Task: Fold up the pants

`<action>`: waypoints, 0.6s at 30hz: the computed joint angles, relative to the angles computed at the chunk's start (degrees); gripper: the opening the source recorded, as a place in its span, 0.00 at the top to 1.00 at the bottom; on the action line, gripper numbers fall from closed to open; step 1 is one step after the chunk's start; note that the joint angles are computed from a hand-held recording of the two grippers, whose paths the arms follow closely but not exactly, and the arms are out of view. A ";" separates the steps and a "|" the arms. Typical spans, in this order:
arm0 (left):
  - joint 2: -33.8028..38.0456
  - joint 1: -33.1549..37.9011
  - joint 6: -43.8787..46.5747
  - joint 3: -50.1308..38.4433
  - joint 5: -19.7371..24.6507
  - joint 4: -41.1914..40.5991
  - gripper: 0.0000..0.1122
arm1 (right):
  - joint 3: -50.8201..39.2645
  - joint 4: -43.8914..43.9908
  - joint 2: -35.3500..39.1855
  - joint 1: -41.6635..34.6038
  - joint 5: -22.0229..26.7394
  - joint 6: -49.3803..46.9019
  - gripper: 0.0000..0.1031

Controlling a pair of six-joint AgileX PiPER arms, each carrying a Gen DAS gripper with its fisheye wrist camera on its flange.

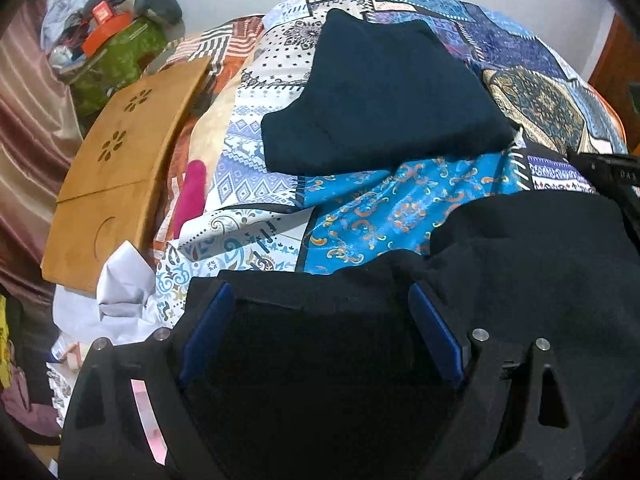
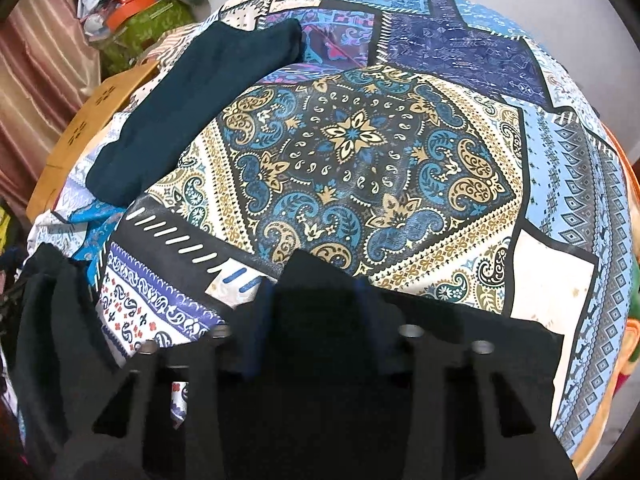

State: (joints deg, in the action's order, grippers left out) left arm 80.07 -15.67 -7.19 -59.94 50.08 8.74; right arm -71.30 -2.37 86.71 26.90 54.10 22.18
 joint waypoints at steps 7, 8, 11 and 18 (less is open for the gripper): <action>-4.58 -4.12 -2.01 -0.20 3.22 1.72 0.20 | 1.43 0.00 -5.23 -0.76 0.89 1.12 0.91; -5.30 -5.06 -2.32 -0.38 3.86 2.13 0.20 | 2.00 -0.19 -7.14 -1.31 0.93 1.25 0.91; -6.83 -8.61 -3.74 -1.15 6.05 2.98 0.20 | 2.95 -0.66 -14.90 -2.90 3.24 2.15 0.91; -6.47 -20.27 -8.85 -4.20 10.46 3.73 0.20 | -3.34 1.92 -31.88 -12.55 13.91 -1.69 0.91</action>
